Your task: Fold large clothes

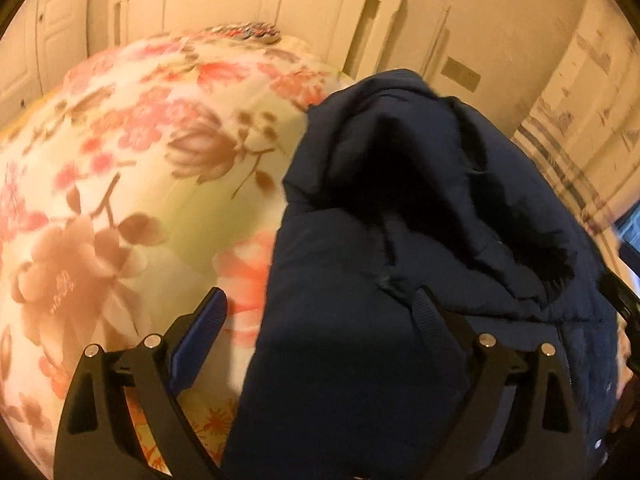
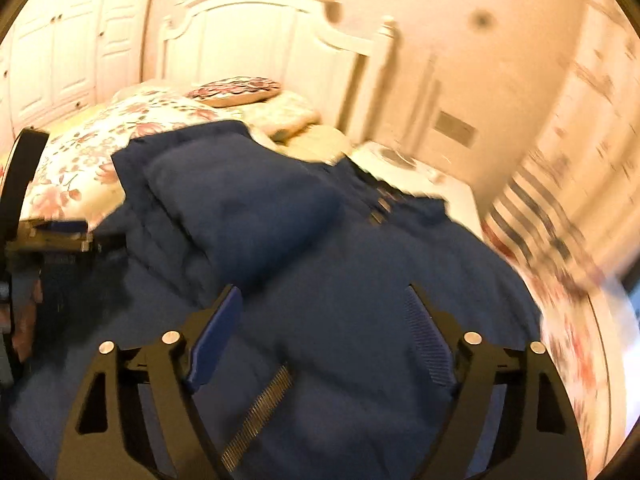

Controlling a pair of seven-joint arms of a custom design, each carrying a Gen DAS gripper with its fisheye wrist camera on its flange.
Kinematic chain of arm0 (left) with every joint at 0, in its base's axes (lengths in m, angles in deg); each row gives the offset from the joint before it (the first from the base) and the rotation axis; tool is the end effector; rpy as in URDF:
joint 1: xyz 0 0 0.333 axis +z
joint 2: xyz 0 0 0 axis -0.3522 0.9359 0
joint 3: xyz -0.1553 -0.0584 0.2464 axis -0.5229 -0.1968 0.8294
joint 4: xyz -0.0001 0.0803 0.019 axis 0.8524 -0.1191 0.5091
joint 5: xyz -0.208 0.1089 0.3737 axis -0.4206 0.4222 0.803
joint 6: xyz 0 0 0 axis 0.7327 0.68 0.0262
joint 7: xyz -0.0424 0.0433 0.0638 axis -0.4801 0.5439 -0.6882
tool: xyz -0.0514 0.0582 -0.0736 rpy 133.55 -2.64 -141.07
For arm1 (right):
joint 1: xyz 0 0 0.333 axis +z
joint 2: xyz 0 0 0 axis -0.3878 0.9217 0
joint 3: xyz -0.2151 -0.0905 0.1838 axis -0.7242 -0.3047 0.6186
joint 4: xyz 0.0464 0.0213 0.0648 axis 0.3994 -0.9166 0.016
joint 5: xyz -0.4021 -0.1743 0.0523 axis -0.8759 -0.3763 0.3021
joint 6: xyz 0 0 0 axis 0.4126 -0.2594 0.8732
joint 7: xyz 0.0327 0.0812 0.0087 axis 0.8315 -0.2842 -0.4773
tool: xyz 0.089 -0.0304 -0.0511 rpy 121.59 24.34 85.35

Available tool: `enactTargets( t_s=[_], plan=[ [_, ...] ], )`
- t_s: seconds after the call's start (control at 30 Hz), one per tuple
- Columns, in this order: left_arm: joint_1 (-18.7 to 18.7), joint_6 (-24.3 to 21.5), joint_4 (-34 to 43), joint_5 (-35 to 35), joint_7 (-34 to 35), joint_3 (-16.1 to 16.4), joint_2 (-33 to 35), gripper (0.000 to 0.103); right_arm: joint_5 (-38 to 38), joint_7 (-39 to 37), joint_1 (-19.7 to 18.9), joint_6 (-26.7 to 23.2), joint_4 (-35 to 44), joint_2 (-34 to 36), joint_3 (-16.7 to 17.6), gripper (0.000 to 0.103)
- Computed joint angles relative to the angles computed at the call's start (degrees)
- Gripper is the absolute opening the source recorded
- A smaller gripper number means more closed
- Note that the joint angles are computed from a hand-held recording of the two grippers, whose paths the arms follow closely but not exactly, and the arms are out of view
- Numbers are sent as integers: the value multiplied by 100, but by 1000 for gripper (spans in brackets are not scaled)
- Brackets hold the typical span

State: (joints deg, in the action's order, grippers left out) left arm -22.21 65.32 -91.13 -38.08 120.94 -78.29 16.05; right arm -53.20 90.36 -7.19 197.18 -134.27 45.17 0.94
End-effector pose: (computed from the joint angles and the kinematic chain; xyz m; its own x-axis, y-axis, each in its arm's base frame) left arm 0.5394 -0.1506 0.5372 0.3523 -0.9054 0.2372 -0.6642 -0.4204 -0.6181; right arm 0.5974 0.1832 0.5876 0.5694 -0.7815 0.2550 -0.4158 -0.5414 -0.7307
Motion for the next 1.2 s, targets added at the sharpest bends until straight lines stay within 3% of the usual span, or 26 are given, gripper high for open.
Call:
enactTargets(
  t_s=[0.17, 0.27, 0.33, 0.4, 0.47, 0.6, 0.67, 0.73, 0.87, 0.93, 1.1, 1.13, 1.17, 1.2],
  plan=[
    [22, 60, -60, 51, -70, -27, -51, 93, -986, 479, 181, -278, 733, 685, 310, 77],
    [13, 95, -63, 12, -17, 5, -33, 93, -2392, 1406, 296, -65, 832, 901, 306, 77],
    [16, 93, -62, 12, -17, 0, -31, 93, -2691, 1596, 338, -4, 950, 1069, 295, 71],
    [8, 104, -72, -11, 6, 9, -41, 93, -1865, 1039, 256, 70, 899, 1017, 354, 45],
    [13, 120, -55, -21, 18, 12, -20, 93, -456, 393, 129, 266, 728, 750, 373, 32],
    [24, 127, -51, -18, 24, 9, -9, 93, 2667, -700, -51, -124, 731, 367, -38, 27],
    [22, 116, -58, -11, 8, -1, -22, 93, 4071, -779, -295, -716, 828, 346, -397, 26],
    [24, 102, -49, 0, 4, -7, -16, 93, 4827, -559, -589, -1141, 831, 405, -611, 26],
    [16, 69, -15, 11, 12, -7, 9, 94, 4364, 715, -1160, -2118, 1058, 890, -719, 30],
    [14, 69, -7, 17, 10, -5, 18, 94, 4672, 938, -1402, -2607, 1150, 1084, -669, 36],
    [9, 71, -7, 21, 14, 4, 22, 94, 4867, 665, -1546, -2444, 1099, 1021, -447, 48],
    [8, 80, -13, 16, 17, 8, 18, 94, 4799, 534, -1521, -2276, 1028, 958, -417, 46],
    [8, 85, -13, 15, 13, 7, 20, 94, 4816, 406, -1499, -2064, 923, 871, -400, 30],
    [8, 87, -15, 12, 15, 8, 18, 94, 5013, 225, -1498, -1961, 852, 810, -408, 24]
  ],
)
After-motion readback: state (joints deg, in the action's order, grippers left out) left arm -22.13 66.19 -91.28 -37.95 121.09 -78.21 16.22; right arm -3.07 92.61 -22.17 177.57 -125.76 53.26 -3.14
